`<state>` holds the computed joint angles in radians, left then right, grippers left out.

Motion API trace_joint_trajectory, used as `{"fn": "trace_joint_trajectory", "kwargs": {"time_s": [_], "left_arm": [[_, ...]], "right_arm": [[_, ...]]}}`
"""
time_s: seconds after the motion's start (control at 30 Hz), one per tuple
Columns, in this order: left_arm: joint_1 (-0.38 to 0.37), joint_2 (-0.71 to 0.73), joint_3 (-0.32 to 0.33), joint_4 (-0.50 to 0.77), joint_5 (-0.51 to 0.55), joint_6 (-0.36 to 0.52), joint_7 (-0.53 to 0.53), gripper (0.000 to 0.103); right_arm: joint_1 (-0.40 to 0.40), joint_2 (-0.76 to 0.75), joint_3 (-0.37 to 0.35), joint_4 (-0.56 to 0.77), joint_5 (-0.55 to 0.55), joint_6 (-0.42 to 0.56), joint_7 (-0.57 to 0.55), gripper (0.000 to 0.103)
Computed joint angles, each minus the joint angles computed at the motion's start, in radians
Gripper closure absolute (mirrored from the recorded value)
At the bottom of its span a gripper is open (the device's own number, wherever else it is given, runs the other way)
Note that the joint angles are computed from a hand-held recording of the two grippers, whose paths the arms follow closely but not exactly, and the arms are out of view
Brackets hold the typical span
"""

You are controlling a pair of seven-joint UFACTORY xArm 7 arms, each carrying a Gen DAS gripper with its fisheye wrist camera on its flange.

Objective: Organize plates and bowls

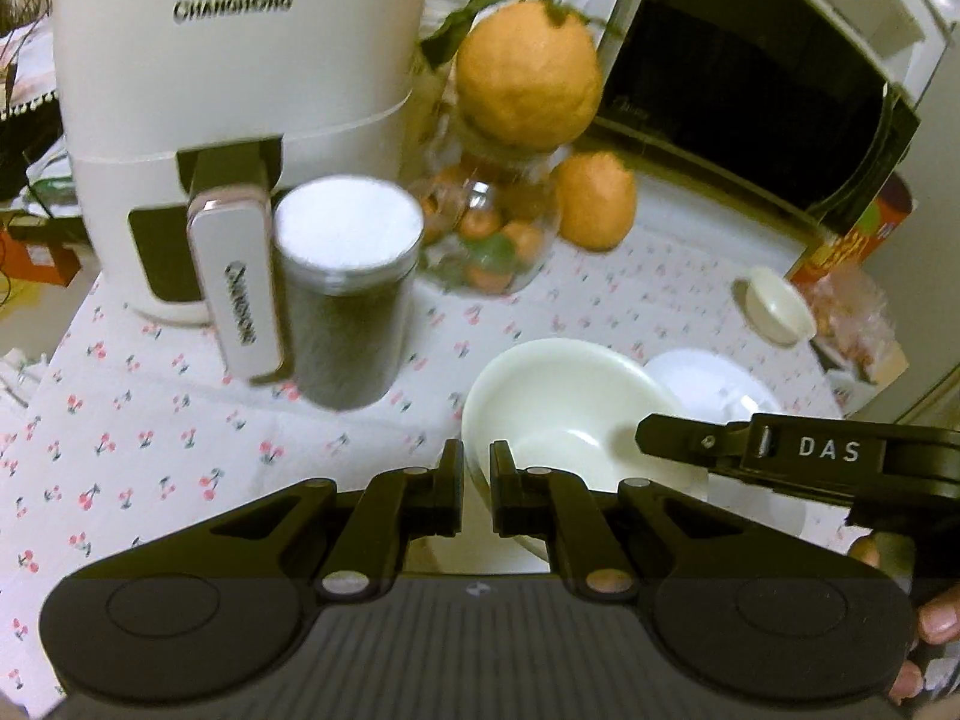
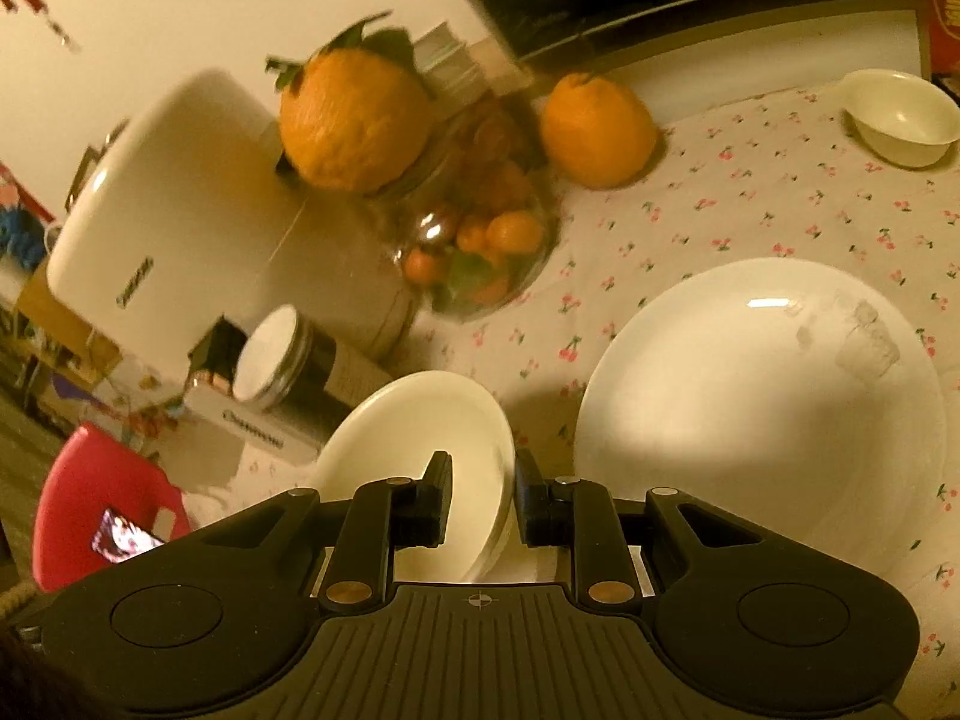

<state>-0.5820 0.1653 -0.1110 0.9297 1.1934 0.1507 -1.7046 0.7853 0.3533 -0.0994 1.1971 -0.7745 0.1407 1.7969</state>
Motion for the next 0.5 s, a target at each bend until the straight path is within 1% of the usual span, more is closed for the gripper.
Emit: {"fn": "trace_joint_trajectory", "kwargs": {"time_s": [0.13,0.3,0.4,0.5], "left_arm": [[0.013,-0.002,-0.014,-0.019,-0.101,0.007,0.113,0.095],[0.002,0.009,-0.016,-0.02,-0.2,0.031,0.226,0.095],[-0.008,0.012,-0.014,-0.019,-0.248,0.044,0.276,0.095],[-0.021,0.016,-0.009,-0.014,-0.268,0.065,0.302,0.095]], "right_arm": [[-0.003,0.014,0.022,0.018,0.019,0.028,-0.042,0.081],[-0.015,0.024,0.048,0.027,0.056,0.049,-0.088,0.081],[-0.019,0.03,0.06,0.034,0.082,0.07,-0.124,0.08],[-0.022,0.033,0.07,0.038,0.101,0.084,-0.154,0.079]]}}
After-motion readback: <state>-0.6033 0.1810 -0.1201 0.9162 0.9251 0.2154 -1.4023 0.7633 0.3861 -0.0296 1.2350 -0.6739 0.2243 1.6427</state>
